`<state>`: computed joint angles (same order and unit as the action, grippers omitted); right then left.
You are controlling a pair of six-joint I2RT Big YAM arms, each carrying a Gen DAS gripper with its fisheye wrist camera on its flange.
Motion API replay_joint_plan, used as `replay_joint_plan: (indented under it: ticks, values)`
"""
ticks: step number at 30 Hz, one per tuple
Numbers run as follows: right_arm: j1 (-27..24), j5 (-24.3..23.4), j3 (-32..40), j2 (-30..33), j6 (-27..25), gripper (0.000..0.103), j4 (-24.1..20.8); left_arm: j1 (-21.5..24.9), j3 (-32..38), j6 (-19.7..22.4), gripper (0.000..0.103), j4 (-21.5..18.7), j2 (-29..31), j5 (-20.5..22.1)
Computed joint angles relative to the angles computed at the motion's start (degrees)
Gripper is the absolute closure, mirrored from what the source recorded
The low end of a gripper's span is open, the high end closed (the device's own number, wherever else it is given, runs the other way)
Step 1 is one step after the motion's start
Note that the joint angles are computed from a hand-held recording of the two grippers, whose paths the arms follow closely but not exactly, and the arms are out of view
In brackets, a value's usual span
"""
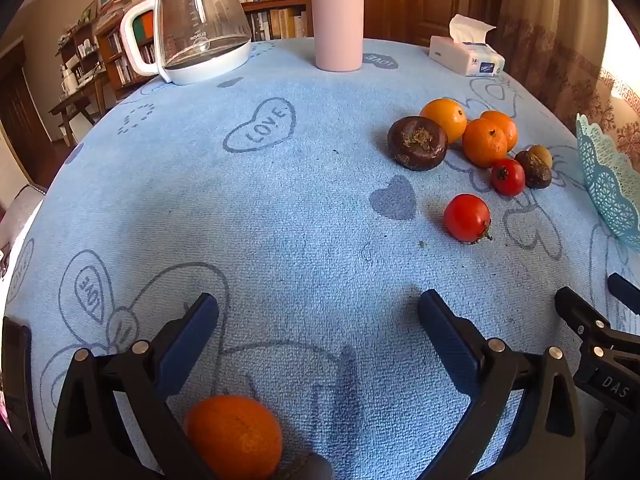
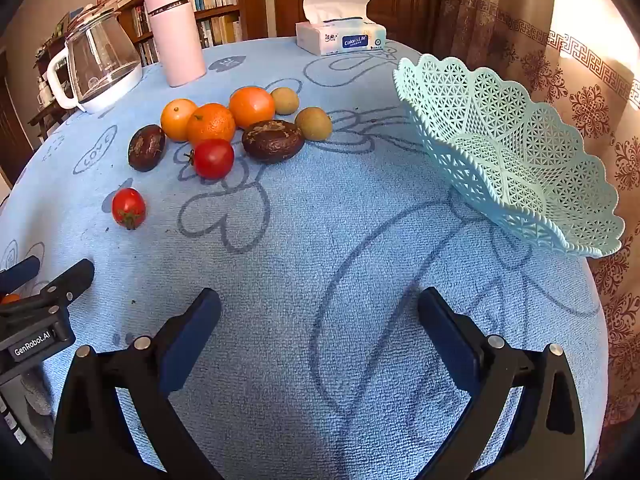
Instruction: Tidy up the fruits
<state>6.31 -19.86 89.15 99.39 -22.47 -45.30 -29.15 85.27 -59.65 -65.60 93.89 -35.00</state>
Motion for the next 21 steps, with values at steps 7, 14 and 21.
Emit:
replay_joint_plan:
  ticks: [7,14,21]
  values:
    - [0.01,0.20,-0.03,-0.02,-0.14,0.002,0.12,0.14,0.45,0.07,0.005,0.21,0.37,0.16]
    - [-0.03,-0.10,0.05,0.00,-0.09,0.002,-0.20,-0.04,-0.79,-0.13,0.005,1.02,-0.53,0.29]
    - [-0.13,-0.34,0.63,0.29,-0.16,0.002,-0.67,0.10,-0.57,-0.16,0.005,0.65,-0.27,0.19]
